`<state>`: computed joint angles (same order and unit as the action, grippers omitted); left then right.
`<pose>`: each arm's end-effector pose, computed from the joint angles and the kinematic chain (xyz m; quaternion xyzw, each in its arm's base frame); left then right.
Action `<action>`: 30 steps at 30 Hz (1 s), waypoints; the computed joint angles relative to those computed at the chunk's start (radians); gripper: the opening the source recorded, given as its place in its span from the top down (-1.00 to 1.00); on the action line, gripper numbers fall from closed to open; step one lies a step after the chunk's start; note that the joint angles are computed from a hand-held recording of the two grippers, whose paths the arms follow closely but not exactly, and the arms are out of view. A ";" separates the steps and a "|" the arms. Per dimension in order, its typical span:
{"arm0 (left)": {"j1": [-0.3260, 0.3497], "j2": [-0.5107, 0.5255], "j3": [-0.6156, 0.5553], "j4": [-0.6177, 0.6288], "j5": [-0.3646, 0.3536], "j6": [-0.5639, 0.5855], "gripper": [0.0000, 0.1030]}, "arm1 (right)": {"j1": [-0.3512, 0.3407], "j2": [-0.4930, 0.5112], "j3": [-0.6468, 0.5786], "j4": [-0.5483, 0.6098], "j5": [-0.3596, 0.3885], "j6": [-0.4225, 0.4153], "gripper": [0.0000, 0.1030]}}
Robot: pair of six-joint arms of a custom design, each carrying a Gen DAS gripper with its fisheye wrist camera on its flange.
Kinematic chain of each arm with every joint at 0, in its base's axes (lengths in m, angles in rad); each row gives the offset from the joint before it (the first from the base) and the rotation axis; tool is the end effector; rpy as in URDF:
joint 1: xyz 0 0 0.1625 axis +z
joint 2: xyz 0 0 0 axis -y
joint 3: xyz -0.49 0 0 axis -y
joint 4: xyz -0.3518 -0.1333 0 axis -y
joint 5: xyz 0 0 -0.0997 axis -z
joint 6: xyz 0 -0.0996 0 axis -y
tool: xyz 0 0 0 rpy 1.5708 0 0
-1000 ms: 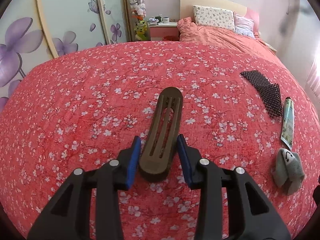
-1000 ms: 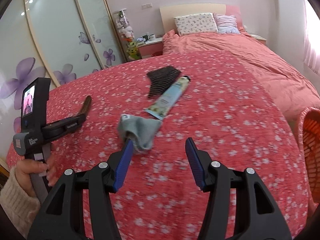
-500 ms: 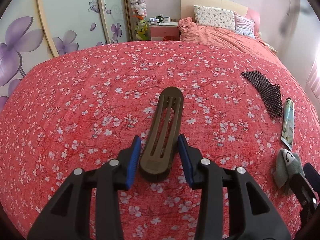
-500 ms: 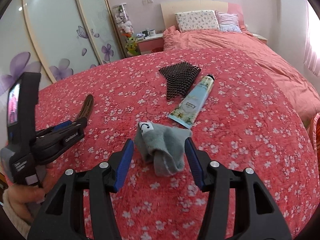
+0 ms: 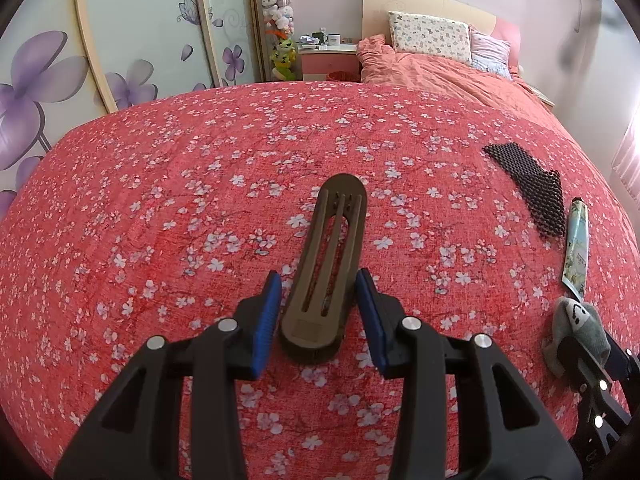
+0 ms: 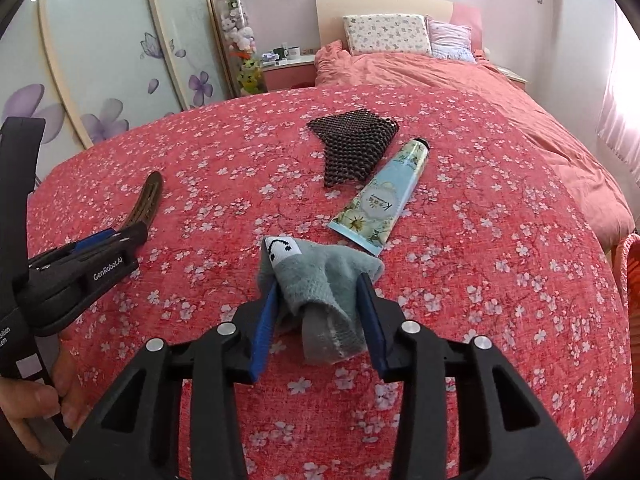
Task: Collect trash
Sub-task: 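Grasp the grey sock with the right tool while the left tool holds the brown piece, then carry the brown piece and grey sock over the orange basket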
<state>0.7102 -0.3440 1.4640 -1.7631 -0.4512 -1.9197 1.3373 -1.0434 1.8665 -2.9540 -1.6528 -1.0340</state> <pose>-0.3396 -0.5860 -0.0947 -0.1778 0.7740 -0.3991 0.4583 -0.0224 -0.6351 0.2968 0.3637 -0.8888 0.1992 0.1953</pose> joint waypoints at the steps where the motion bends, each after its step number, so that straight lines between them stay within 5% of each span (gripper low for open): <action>1: 0.000 0.000 0.000 -0.001 0.000 -0.001 0.22 | 0.000 0.000 0.002 -0.004 -0.003 -0.002 0.34; 3: 0.000 -0.002 0.003 -0.004 0.001 -0.001 0.21 | 0.001 -0.002 0.006 -0.014 -0.005 -0.014 0.58; 6: 0.000 -0.004 0.007 -0.013 0.002 0.002 0.22 | -0.004 -0.012 0.000 0.002 0.000 -0.021 0.68; 27: -0.023 -0.025 0.106 -0.197 0.035 0.070 0.43 | -0.089 -0.055 -0.115 0.070 0.052 0.013 0.69; 30: -0.031 -0.020 0.094 -0.145 0.041 0.045 0.43 | -0.096 -0.058 -0.125 0.086 0.062 0.025 0.69</action>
